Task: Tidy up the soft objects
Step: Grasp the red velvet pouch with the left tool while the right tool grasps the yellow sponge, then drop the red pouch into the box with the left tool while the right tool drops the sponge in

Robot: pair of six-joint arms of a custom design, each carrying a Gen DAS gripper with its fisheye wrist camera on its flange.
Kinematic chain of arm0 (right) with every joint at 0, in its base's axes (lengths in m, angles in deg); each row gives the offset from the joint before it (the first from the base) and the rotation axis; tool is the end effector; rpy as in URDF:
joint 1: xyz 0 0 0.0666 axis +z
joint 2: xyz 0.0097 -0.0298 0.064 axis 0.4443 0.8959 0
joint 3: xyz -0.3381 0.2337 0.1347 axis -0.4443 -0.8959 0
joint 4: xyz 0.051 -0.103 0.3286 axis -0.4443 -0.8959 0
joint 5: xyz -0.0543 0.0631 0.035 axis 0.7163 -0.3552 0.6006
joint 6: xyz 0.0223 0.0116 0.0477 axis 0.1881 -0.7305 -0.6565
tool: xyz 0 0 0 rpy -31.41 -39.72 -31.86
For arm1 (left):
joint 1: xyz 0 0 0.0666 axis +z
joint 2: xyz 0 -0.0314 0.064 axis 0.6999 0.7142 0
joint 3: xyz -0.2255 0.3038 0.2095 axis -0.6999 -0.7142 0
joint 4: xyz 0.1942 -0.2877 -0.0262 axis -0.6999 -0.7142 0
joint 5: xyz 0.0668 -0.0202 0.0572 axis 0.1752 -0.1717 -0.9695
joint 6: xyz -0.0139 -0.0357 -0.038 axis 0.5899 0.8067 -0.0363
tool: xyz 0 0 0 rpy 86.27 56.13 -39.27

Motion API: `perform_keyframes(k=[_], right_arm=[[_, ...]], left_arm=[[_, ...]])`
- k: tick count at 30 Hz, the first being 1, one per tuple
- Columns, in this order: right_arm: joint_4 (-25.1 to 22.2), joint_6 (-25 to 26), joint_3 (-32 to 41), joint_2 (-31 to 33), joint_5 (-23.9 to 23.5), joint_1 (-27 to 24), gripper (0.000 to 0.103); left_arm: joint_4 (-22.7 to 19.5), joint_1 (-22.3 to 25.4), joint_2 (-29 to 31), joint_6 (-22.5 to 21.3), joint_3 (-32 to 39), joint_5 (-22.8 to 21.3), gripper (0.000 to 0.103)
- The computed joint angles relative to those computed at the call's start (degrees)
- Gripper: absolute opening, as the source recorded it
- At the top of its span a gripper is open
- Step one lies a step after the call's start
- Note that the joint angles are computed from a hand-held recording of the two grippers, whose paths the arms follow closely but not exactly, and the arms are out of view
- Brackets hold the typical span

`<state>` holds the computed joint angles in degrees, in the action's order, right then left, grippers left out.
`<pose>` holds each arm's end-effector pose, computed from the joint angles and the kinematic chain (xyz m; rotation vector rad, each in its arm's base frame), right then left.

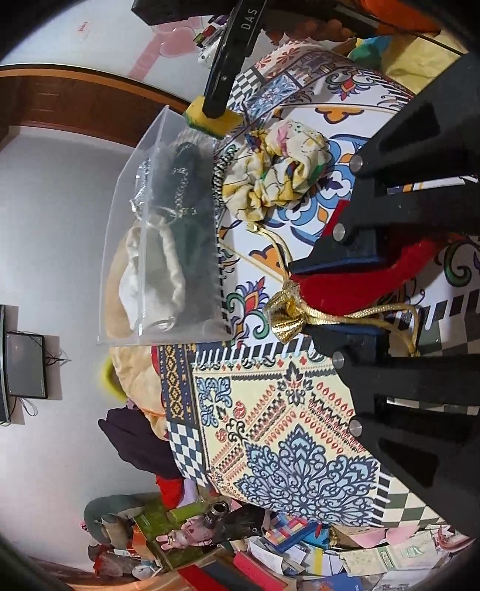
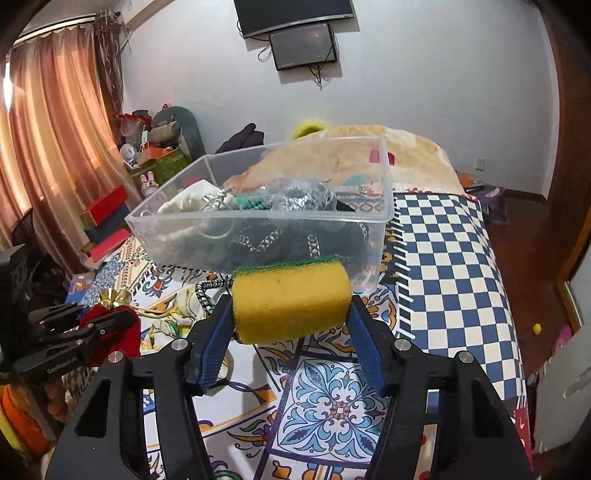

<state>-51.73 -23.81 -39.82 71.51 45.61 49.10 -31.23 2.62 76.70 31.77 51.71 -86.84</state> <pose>0.3546 0.1407 0.2899 0.0278 2.1957 0.1998 0.3882 -0.3433 0.3016 0.5520 2.2631 -0.3720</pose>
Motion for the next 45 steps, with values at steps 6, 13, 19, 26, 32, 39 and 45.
perform_keyframes(k=[6,13,19,26,32,39,45], right_arm=[[0.21,0.44,0.24,-1.51,1.33,0.58,0.057],[0.71,1.77,1.23,-3.01,2.69,0.91,0.057],[1.03,3.64,2.31,-3.62,4.56,1.27,0.057],[2.39,4.94,3.37,-3.69,4.86,0.57,0.057],[2.93,5.8,5.57,-2.36,4.47,-0.03,0.057],[2.43,6.88,9.16,0.9,3.87,-0.14,0.058],[1.29,7.14,10.89,3.55,3.19,-0.17,0.058]], left_arm=[[0.64,0.2,-1.23,-0.2,0.86,-0.34,0.022],[1.51,0.25,-1.69,-0.71,3.9,-0.48,0.022],[3.09,-0.33,-1.67,-2.67,7.54,-1.52,0.022],[4.5,-1.1,-1.01,-5.0,11.7,-3.54,0.022],[3.3,-1.04,1.03,-5.2,16.14,-3.53,0.022],[1.46,-1.05,4.44,-5.48,21.21,-4.22,0.022],[-2.98,-0.58,8.37,-4.34,25.86,-4.35,0.022]])
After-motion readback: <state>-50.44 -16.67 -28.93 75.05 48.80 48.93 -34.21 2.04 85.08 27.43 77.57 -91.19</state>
